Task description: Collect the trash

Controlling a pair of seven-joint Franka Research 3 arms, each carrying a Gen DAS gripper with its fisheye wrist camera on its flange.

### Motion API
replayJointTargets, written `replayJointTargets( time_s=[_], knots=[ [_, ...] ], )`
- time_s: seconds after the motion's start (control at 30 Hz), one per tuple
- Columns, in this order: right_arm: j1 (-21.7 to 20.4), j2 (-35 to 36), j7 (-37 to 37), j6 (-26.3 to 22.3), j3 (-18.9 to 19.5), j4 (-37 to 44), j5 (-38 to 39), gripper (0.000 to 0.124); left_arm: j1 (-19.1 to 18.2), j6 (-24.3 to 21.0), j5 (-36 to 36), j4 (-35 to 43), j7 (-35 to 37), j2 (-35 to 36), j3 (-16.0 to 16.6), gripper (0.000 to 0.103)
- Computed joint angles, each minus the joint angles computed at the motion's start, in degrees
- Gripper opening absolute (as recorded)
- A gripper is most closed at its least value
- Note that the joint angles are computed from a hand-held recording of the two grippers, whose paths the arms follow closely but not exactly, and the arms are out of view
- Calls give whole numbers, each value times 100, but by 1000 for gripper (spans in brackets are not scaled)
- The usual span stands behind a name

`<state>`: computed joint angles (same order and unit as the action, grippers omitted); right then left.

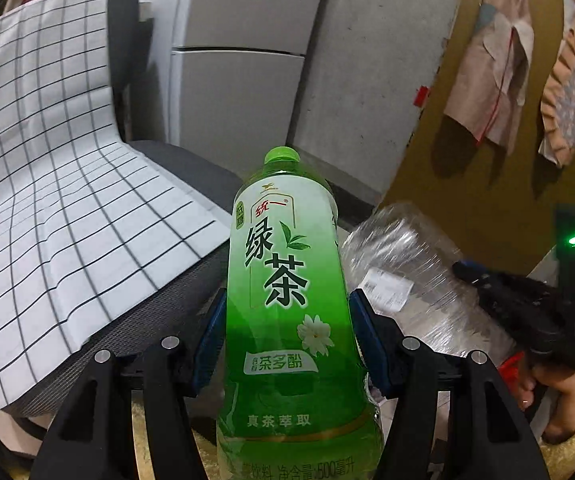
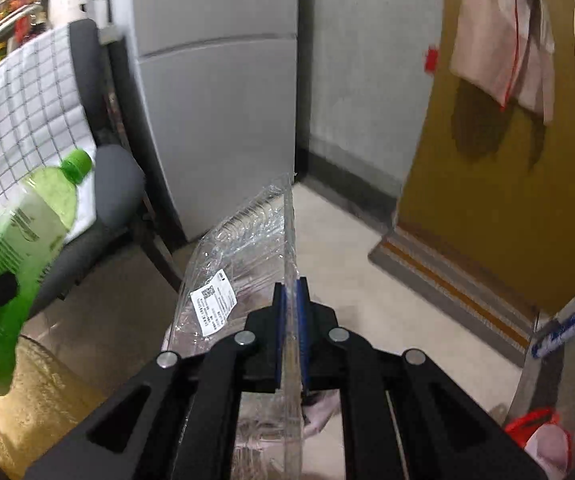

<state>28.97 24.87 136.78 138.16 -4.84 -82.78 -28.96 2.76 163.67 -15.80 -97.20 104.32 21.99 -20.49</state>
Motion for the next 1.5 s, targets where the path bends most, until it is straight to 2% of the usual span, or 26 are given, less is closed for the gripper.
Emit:
replayJointTargets(
  time_s=[0.07,0.1,0.23,0.43,0.6,0.7,0.73,0.77,0.83,0.9,0.97,1.07,1.2,1.23,1.33,1.4,1.5],
  knots=[
    [-50,166,25,-190,8,115,184,32,-48,-39,63,6,-47,-1,28,60],
    [-12,179,110,-211,-44,102,119,35,-80,-53,103,5,-79,1,51,60],
    [158,95,343,-100,-194,15,-410,39,-224,-164,329,104,-263,86,163,60],
    [216,-238,851,274,-249,-264,-1074,40,-284,-341,449,222,-231,183,98,60],
    [232,-592,1683,516,-308,-545,-1949,40,-283,-319,312,466,77,344,-117,61],
    [76,-796,2001,631,-234,-732,-2292,41,-301,-280,229,734,284,533,-270,62],
    [35,-848,2097,632,-202,-764,-2387,42,-314,-335,200,894,335,649,-319,64],
    [-14,-876,2142,623,-157,-771,-2435,43,-330,-436,189,1044,369,754,-342,75],
    [-100,-920,2197,610,-69,-799,-2477,43,-539,-570,359,1309,154,930,-135,83],
    [-175,-912,2162,614,15,-794,-2438,44,-611,-714,468,1440,0,1002,-28,83],
    [-211,-875,2055,615,85,-763,-2346,44,-528,-669,416,1344,-34,938,-48,83],
    [-194,-788,1830,638,154,-685,-2167,44,-373,-423,347,1031,-38,701,-53,83],
    [-101,-631,1439,675,198,-493,-1908,46,-353,120,578,308,-375,145,249,85],
    [-51,-601,1337,663,210,-442,-1857,48,-279,233,561,128,-409,17,231,87],
    [58,-549,1034,641,280,-319,-1571,52,-208,410,683,-339,-697,-388,385,89],
    [103,-537,778,674,323,-259,-1316,58,-248,394,885,-593,-946,-642,567,91],
    [191,-506,273,671,418,-107,-902,75,-276,155,1128,-912,-1299,-1031,811,94]
  ],
)
